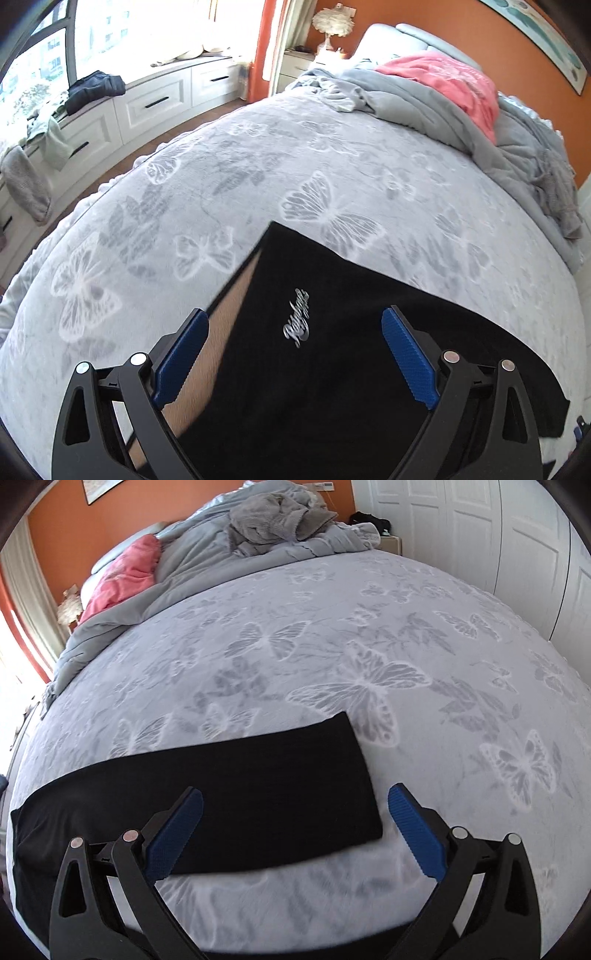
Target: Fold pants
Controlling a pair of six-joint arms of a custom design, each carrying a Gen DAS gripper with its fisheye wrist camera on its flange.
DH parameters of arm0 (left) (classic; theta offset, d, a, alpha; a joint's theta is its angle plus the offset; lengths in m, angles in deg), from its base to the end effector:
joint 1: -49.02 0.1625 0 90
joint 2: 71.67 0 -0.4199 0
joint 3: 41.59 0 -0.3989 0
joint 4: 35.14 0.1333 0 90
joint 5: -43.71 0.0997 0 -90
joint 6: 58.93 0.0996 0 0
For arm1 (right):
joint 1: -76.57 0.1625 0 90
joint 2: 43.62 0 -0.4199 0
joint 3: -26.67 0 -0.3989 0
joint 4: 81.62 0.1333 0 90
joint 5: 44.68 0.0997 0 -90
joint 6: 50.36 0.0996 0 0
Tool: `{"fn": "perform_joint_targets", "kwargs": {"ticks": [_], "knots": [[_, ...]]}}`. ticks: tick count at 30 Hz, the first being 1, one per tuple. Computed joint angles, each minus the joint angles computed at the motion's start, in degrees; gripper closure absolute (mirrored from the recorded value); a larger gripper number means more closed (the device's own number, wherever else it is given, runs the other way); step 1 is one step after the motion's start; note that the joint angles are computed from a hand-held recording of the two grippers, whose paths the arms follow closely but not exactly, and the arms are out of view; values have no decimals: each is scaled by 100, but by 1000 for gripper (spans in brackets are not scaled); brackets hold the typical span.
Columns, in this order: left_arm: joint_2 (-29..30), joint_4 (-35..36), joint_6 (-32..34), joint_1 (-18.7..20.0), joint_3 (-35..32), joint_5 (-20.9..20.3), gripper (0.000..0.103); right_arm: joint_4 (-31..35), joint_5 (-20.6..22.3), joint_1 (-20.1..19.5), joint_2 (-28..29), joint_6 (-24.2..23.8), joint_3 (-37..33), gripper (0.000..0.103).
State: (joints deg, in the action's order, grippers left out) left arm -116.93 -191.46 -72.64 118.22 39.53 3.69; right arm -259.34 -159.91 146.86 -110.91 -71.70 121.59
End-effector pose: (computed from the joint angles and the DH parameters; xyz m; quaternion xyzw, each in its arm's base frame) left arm -0.0659 -0.7636 0.2224 -0.0567 0.8797 -0.3483 0.3187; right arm -0.1314 -0.6363 0.4063 -0.0973 -0.8462 0.3913 0.3484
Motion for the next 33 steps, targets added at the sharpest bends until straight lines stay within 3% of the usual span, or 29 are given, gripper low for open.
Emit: {"fn": "perform_joint_targets", "kwargs": {"ticks": [6, 8, 10, 12, 13, 14, 19, 23, 26, 31, 33], "knots": [[1002, 1364, -96, 404, -1719, -378, 11, 708, 221, -274, 715, 91, -1104, 5], [1247, 1173, 53, 408, -1940, -88, 13, 705, 77, -272, 949, -38, -1315, 5], [1414, 1003, 291, 402, -2107, 226, 40, 401, -16, -241, 1142, -311, -1401, 5], [1428, 1055, 313, 414, -2187, 436, 85, 105, -47, -199, 1235, -498, -1419, 34], [1320, 970, 328, 436, -2093, 297, 86, 169, 85, -214, 1197, -444, -1414, 74], [1202, 872, 317, 453, -1986, 97, 89, 411, 402, -260, 1090, -179, -1390, 87], [297, 32, 487, 218, -853, -430, 96, -105, 760, -77, 514, -527, -728, 88], [-739, -350, 577, -209, 380, -658, 96, -535, 1400, -5, -533, -874, 352, 88], [-1587, -431, 540, -517, 1419, -596, 96, -800, 1698, -35, -1348, -1365, 1269, 88], [-2835, 97, -254, -688, 3068, -334, 95, -545, 1772, -597, -2268, -1781, 2415, 85], [-3082, 104, -391, -606, 3565, -355, 85, -535, 1755, -884, -2404, -1817, 2729, 80]]}}
